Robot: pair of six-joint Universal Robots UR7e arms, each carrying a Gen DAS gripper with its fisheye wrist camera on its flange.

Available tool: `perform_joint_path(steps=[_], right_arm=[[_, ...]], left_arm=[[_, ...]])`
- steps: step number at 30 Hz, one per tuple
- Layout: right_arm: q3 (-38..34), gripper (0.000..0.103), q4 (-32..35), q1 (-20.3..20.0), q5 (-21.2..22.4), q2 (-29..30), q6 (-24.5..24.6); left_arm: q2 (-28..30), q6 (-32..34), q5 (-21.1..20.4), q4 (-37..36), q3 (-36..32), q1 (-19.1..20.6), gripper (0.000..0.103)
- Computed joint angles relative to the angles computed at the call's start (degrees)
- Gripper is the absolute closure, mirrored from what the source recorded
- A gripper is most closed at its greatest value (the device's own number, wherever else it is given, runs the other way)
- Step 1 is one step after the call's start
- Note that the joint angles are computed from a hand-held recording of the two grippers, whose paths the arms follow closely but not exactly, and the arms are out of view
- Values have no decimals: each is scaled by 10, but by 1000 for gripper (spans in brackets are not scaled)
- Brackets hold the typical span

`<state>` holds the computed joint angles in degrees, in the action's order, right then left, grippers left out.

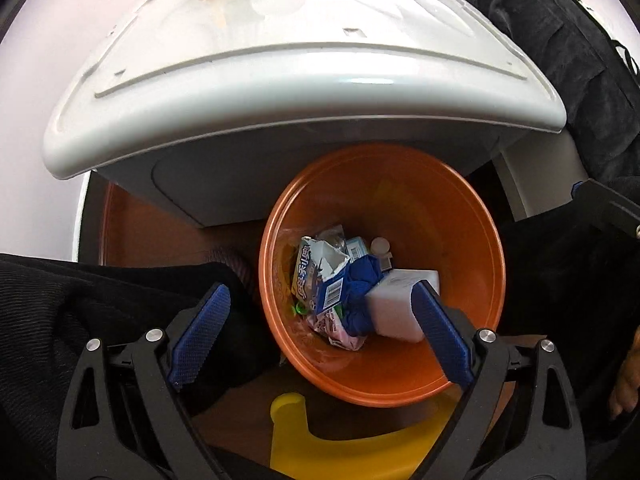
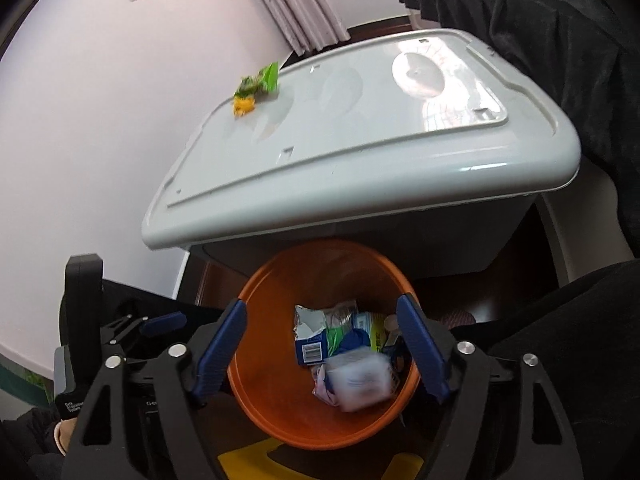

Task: Collect trash
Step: 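Carry the cap and white box over the orange bin and release both, then grasp the yellow toy piece with the left gripper while the right grasps the green snack bag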

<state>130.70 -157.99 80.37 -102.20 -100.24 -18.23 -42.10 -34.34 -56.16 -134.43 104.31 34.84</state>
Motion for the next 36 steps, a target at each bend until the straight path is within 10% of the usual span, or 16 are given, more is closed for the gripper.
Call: perform_joint_path(steps=[12, 18, 36], right_arm=[[-117, 10, -6, 35, -10, 76, -34], [-228, 6, -34, 58, -30, 174, -57], [-331, 6, -75, 42, -1, 262, -37]], left_arm=[[-10, 46, 65, -20, -60, 20, 13], [58, 119, 132, 12, -213, 66, 13], [318, 85, 111, 23, -664, 188, 13]])
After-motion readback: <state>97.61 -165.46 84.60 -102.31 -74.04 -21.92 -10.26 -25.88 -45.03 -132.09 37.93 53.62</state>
